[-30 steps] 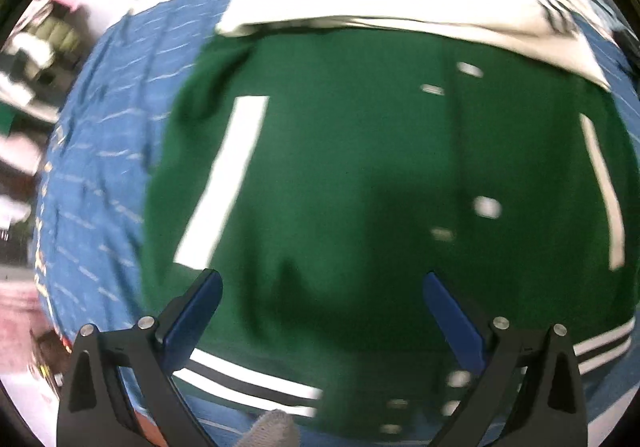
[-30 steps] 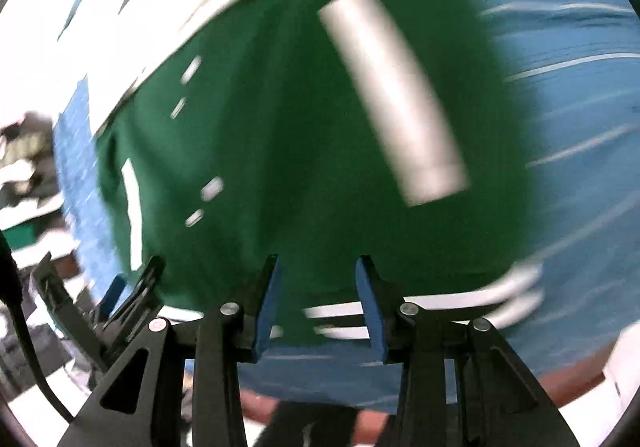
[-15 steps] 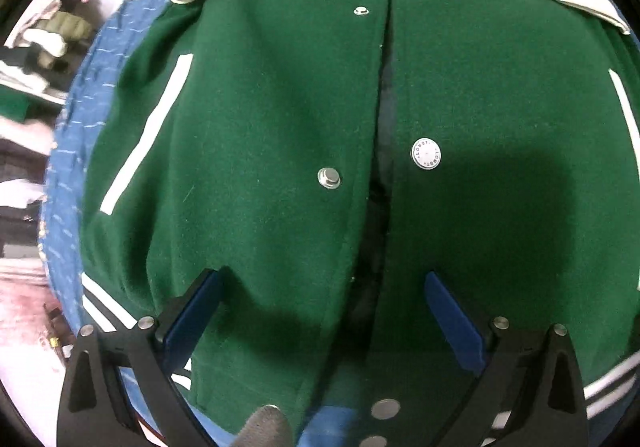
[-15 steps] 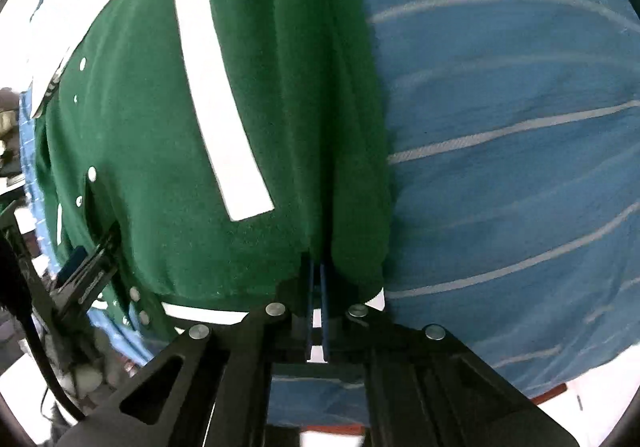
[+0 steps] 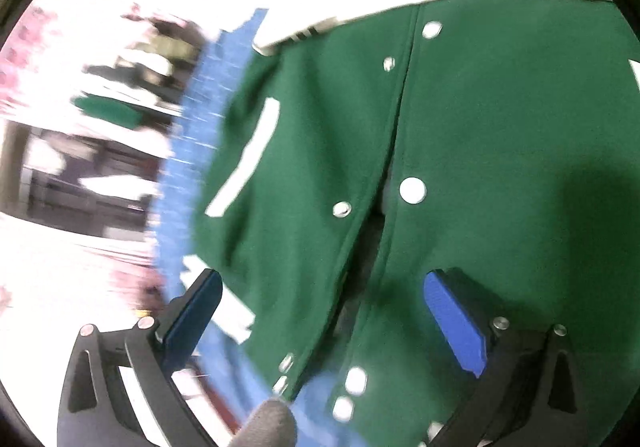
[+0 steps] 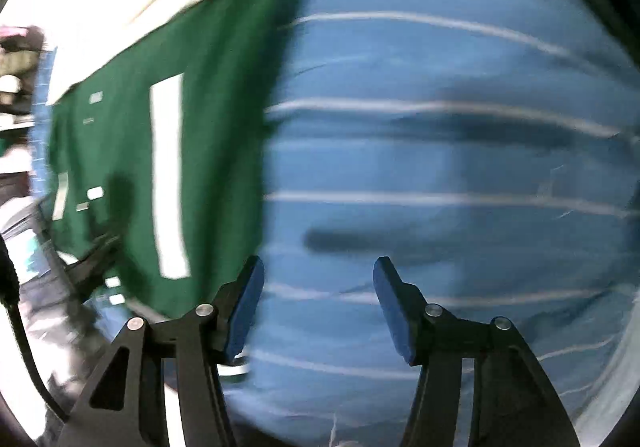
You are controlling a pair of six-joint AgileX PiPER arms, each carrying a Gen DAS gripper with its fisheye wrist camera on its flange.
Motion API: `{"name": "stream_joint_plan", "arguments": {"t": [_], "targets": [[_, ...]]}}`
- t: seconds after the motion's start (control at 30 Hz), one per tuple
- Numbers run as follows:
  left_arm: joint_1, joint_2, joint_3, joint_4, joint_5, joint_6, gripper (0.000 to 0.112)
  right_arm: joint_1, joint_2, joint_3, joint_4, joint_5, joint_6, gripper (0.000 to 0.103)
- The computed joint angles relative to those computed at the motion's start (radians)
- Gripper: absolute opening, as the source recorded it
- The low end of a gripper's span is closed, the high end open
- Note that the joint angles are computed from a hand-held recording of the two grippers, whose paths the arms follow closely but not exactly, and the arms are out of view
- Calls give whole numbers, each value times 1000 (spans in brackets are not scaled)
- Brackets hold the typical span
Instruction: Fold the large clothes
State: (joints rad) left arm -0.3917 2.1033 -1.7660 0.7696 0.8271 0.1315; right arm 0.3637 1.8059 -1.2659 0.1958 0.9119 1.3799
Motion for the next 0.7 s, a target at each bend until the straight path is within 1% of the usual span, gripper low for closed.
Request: {"name": "stream_joint_plan", "arguments": {"t": [0.03, 0.07, 0.1, 0.17, 0.2, 0.27, 0.33, 0.37, 0.4, 0.43, 0.5, 0.6, 0.7], "targets": [[-23, -54, 69, 54, -8, -58, 103, -10, -27, 38, -11, 12, -7, 59], [-57, -133, 160, 91, -4, -109, 103, -17, -50, 63, -40, 41, 2, 59], [-75, -179, 211, 93, 1, -123, 103, -22, -69, 79, -69, 80, 7, 59], [-134, -299, 320, 36, 42, -99, 103, -34, -109, 116, -102, 128, 13, 59], [-151, -327, 343, 21, 58, -84, 103, -43, -135, 142, -108, 140, 13, 59], [-243, -419, 457, 12, 99, -100, 103, -64, -185, 190, -117, 167, 15, 59], [-309, -457, 542, 52, 95, -145, 103, -89, -237, 241, -119, 177, 14, 59], [-366, -472, 610, 97, 93, -202, 103, -105, -264, 270, -117, 175, 11, 59], [-395, -470, 639, 127, 91, -238, 103, -120, -284, 290, -114, 173, 14, 59], [-440, -454, 692, 184, 87, -307, 103, -135, -306, 313, -111, 170, 14, 59], [-491, -378, 708, 206, 126, -370, 103, -174, -358, 362, -110, 173, 10, 59], [-481, -294, 688, 257, 130, -458, 103, -223, -408, 402, -116, 177, -3, 59], [-450, -229, 588, 244, 137, -498, 103, -289, -466, 450, -113, 165, -55, 59]]}}
